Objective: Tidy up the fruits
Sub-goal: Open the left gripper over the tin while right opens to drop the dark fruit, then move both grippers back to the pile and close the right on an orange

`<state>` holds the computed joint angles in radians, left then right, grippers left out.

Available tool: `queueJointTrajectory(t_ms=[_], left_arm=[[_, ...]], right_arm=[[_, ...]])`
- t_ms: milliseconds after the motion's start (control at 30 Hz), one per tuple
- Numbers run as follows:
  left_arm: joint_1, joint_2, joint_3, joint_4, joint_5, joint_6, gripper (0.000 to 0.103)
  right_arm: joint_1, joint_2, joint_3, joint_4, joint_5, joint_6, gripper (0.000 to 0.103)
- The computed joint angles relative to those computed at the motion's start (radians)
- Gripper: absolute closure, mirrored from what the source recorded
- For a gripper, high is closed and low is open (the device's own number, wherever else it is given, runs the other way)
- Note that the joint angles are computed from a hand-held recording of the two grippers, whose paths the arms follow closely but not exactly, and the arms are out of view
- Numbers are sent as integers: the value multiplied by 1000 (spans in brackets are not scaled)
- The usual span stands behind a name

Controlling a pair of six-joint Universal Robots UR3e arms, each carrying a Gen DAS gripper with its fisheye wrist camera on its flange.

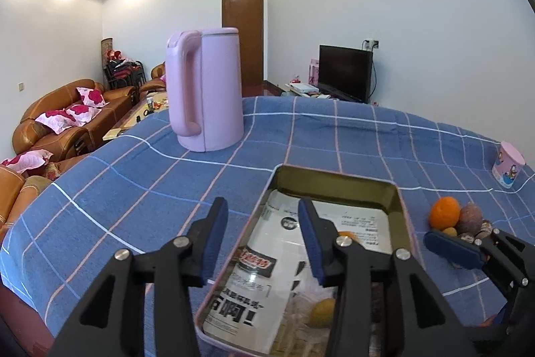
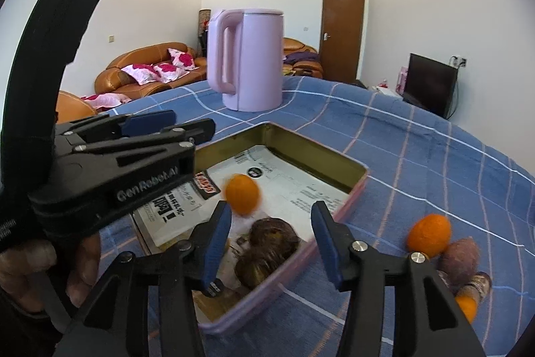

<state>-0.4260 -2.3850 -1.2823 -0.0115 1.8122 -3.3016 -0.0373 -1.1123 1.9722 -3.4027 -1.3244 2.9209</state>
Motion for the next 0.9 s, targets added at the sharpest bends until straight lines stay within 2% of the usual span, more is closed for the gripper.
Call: queueJointTrajectory(t_ms=[100,267,367,467,733,900], left_arm=[[-23,-4,11,3,3,6,50],[-69,-25,63,-18,-10,20,49],[-99,-52,123,-45,-14,22,44],[-126,-72,162,-62,-13,41,44],[-164,-143,296,-149,11,42,42],[-184,-167,329,-160,14,49,41]], right_arm=[[-58,-59,88,-46,21,7,51],[-179,-154,213,-72,30,16,51],[-250,-200,278,-85,6,15,51],[-342,-239,339,-87,30,0,51],[-424,-255,360,-32,40,-11,51],[-394,-243,324,39,28,-46,51]])
